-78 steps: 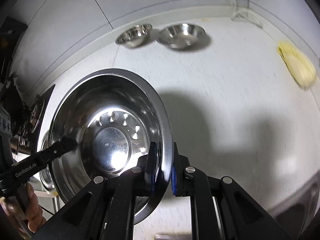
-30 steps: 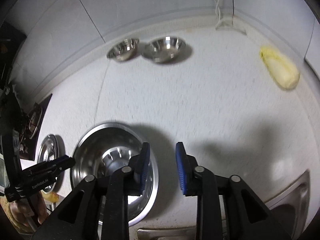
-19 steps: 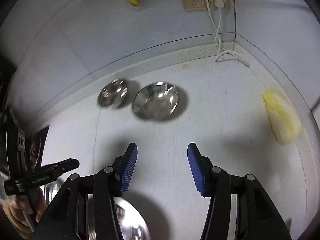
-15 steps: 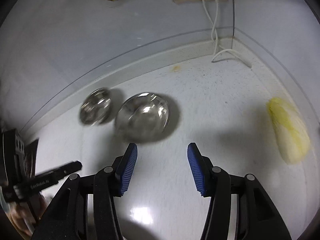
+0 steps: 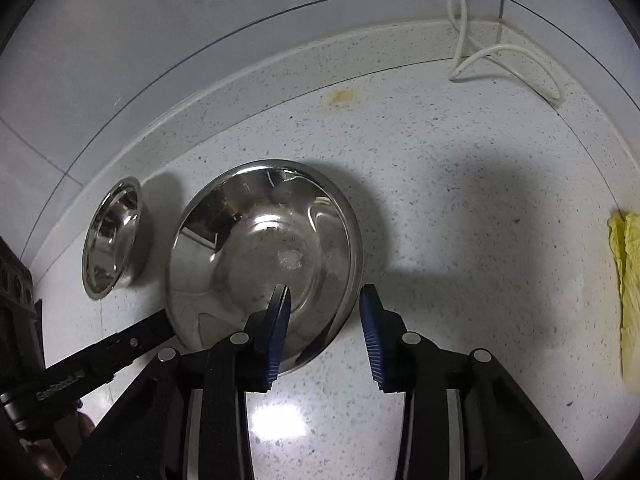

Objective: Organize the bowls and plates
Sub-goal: 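Close both tools on the rim of a smaller steel bowl, then lift the smaller steel bowl with both tools and carry it over the large bowl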

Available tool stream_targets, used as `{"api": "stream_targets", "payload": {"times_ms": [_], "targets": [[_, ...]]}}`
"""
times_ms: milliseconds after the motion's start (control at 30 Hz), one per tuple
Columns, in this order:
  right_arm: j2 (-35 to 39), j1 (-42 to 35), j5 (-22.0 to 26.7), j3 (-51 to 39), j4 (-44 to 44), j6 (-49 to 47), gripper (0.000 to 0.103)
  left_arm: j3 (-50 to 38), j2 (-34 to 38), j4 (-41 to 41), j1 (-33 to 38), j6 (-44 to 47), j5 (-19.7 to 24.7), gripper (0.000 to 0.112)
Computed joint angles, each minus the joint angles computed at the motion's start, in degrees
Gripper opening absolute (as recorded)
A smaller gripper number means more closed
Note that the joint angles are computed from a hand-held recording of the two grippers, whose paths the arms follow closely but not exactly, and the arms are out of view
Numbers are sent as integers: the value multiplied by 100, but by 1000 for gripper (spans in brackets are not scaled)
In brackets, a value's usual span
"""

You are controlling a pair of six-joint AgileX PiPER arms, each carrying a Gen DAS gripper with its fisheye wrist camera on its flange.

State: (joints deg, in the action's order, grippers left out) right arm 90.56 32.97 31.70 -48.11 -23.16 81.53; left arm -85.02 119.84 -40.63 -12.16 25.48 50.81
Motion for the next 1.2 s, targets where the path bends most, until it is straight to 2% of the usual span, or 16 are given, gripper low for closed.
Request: {"api": "stream_targets", "payload": {"times_ms": [67,200,300,400,500,567,700,767,967,1067,1200], "targets": [[-62,-60,-41,84,-145,111,32,165,-139,-159,-24,193,-207,33],[-101,-206,-159,234,-251,169,32,192,-190,-414,-81,454,-255,34],[-18,-293,-322,313,-311,188,31,32,-32,-391,-205,292,-341,34],[124,-313,-474,343,-478,299,18,-440,410,-198,-351,-200,-226,34],[170,-275,-596,366,-721,520,13,-759,755,-571,-340,34,-63,31],[200,-240,-532,313,-726,513,13,-1032,970,-575,-367,0,134,9],[184,-109,-319,195,-813,695,11,-864,889,-760,-267,143,225,6],[11,-8,-164,175,-777,704,11,-696,697,-833,-176,235,288,6],[-483,638,966,-299,-913,843,10,-180,-110,-980,63,364,560,7],[-714,1103,1561,-558,-1031,1007,10,144,-603,-1004,195,364,680,7],[-930,2080,2572,-1001,-1276,1504,10,822,-1503,-1003,524,497,977,6]]}}
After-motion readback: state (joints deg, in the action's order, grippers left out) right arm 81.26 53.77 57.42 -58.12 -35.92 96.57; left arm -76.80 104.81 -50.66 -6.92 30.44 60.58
